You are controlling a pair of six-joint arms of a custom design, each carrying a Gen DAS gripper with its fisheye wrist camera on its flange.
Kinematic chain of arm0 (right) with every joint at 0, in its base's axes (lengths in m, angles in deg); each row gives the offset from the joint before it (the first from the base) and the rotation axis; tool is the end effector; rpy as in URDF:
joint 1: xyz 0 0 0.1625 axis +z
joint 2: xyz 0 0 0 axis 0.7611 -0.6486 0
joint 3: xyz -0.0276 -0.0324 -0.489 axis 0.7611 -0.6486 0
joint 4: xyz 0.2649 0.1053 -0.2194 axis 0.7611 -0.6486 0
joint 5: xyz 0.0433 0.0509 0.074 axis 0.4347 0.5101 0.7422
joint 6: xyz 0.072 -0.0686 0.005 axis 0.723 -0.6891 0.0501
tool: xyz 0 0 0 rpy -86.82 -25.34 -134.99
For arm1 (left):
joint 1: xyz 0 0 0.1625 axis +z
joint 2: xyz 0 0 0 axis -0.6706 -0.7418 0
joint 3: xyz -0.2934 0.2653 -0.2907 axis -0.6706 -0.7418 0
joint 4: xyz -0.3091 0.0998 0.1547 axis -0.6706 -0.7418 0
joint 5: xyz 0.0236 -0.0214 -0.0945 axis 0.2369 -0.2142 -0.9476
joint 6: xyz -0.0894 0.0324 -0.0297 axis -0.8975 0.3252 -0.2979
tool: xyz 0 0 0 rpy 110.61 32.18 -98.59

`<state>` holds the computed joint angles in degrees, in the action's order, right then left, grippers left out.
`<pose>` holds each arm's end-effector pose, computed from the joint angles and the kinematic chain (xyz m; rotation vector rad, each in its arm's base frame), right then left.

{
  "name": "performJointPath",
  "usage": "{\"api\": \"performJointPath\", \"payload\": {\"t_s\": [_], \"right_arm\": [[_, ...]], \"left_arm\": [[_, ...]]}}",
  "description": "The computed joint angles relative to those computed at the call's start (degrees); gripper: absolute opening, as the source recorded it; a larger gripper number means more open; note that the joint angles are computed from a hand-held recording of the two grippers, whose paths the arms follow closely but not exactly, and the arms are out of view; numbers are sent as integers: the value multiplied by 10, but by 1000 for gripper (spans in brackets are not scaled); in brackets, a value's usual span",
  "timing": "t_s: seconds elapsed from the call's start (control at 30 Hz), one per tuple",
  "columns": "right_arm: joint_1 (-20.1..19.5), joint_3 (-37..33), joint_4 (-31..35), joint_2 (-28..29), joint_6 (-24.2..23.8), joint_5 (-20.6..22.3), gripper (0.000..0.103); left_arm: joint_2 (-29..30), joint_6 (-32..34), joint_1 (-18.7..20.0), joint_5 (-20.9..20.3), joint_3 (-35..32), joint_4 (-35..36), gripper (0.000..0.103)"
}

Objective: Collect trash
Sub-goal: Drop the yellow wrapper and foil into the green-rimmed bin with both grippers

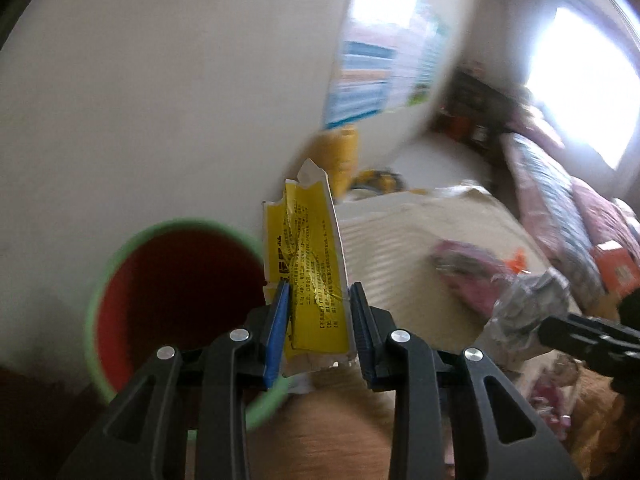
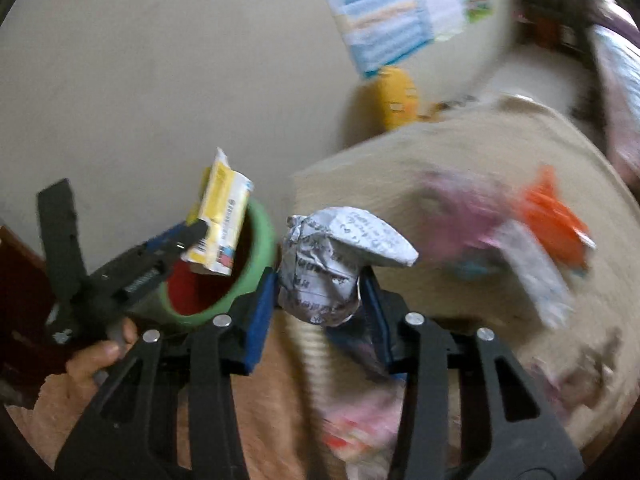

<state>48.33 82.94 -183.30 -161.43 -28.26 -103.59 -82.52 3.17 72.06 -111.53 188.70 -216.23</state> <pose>0.1588 -0.3977 0.3258 0.3307 -2.6857 0.8087 -0.3364 -0.4321 0.1242 0.4693 2.4419 -0.8411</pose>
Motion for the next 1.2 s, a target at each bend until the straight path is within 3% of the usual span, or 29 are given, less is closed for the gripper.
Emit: {"api": "performJointPath", "payload": {"t_s": [0.1,0.3,0.4,0.43,0.53,0.57,0.67,0.97,1.2], "right_arm": [[23,-32,12,51,-4,18,42],[49,-116,67,148,-8,31,43],[47,-134,72,170,3,37,50],[45,-141,74,176,5,38,56],[51,-139,57,181,10,28,66],[54,-140,54,183,14,25,66],[52,-129,43,172,12,21,66],[39,-51,-14,90,3,-20,66],[11,15,-64,0,12,-78,69]], "left_arm": [[-34,-43,20,28,20,51,28],[-64,-92,52,37,39,106,28],[-66,-93,58,33,46,106,29],[-65,-92,58,31,45,107,29],[-59,-90,62,33,44,106,35],[-59,-92,62,36,47,105,44],[-52,-82,64,45,48,88,51],[-36,-66,43,42,39,69,51],[-25,-53,16,33,10,81,51]]}}
